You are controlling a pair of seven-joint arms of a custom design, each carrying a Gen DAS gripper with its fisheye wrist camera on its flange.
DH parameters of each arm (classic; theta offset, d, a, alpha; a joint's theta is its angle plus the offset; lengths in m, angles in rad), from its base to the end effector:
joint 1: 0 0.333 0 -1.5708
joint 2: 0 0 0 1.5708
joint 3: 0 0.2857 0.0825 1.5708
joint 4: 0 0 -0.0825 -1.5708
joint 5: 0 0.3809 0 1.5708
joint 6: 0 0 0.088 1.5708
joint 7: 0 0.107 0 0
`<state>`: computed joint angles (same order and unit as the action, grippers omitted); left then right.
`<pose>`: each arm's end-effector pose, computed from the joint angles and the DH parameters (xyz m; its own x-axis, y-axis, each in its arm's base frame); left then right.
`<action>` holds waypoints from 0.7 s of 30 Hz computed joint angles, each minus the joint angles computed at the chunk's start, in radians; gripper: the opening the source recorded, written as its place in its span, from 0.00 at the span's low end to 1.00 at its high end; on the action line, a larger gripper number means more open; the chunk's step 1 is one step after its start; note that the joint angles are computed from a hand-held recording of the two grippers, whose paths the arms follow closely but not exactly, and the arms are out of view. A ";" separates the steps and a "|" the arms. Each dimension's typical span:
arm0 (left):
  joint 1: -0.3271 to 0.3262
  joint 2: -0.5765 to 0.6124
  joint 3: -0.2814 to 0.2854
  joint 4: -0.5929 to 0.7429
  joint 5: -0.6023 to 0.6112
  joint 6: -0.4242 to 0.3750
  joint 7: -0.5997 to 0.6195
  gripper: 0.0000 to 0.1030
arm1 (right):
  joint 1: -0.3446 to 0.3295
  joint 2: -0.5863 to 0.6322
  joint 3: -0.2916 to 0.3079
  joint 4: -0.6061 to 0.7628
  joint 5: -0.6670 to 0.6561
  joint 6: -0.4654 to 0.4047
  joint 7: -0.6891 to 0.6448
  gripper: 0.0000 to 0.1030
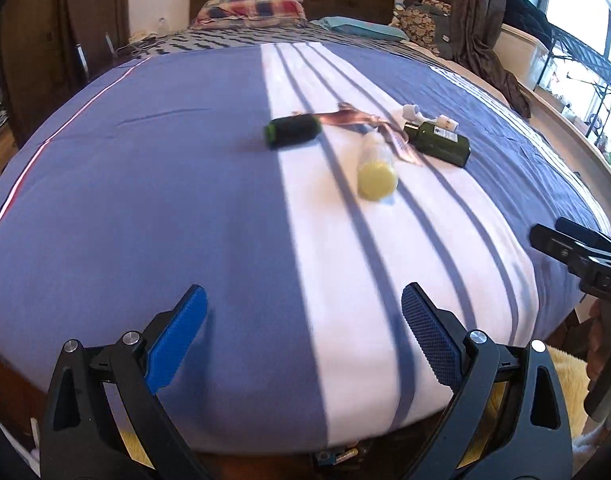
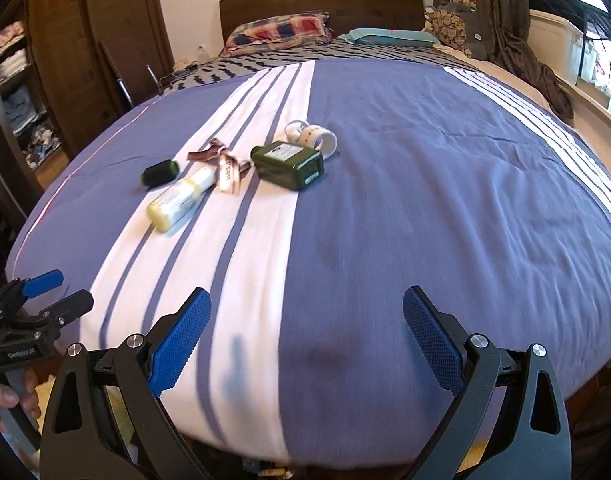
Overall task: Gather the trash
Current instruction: 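Move both tools back up to the bottles on the bed, then grasp the yellow Kiehl's bottle with the left tool while the right tool grasps the green Origins bottle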
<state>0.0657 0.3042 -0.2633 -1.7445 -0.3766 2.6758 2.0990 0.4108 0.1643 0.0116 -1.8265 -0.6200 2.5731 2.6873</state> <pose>0.6645 -0.1045 0.4475 -0.4218 -0.9025 0.0874 -0.7156 0.2722 -0.6434 0.5805 0.2711 0.4776 -0.2107 -0.9683 -0.1342 -0.7151 0.2463 -0.6542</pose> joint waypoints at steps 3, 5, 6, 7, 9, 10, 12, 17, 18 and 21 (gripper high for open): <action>-0.023 0.066 0.000 0.089 0.041 -0.030 -0.020 0.90 | -0.018 0.061 -0.011 0.070 0.044 0.005 -0.051 0.94; -0.042 0.115 0.005 0.155 0.085 -0.059 -0.052 0.90 | -0.029 0.107 -0.022 0.118 0.095 0.015 -0.086 0.93; -0.047 0.132 0.005 0.176 0.101 -0.066 -0.065 0.90 | -0.033 0.130 -0.027 0.143 0.123 0.017 -0.112 0.91; -0.051 0.156 0.001 0.209 0.115 -0.078 -0.072 0.90 | -0.032 0.146 -0.033 0.162 0.142 0.017 -0.133 0.89; -0.063 0.202 -0.004 0.272 0.144 -0.095 -0.089 0.90 | -0.029 0.196 -0.046 0.228 0.173 0.000 -0.188 0.88; -0.067 0.220 -0.006 0.298 0.156 -0.103 -0.098 0.89 | -0.027 0.229 -0.051 0.275 0.192 -0.017 -0.219 0.88; -0.080 0.264 -0.007 0.362 0.184 -0.121 -0.118 0.87 | -0.023 0.281 -0.062 0.349 0.225 -0.037 -0.269 0.87; -0.109 0.369 -0.007 0.524 0.238 -0.177 -0.157 0.76 | -0.011 0.401 -0.086 0.531 0.295 -0.122 -0.373 0.87; -0.113 0.388 -0.007 0.552 0.246 -0.187 -0.163 0.74 | -0.013 0.429 -0.089 0.574 0.310 -0.143 -0.398 0.87; -0.123 0.444 -0.010 0.641 0.258 -0.220 -0.178 0.67 | -0.014 0.493 -0.093 0.675 0.353 -0.188 -0.454 0.87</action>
<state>-0.0569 0.7478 -0.2728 -1.1035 -0.1183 2.4555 1.9212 0.3967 0.6576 -0.0818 -1.1514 -0.2674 2.3855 2.2329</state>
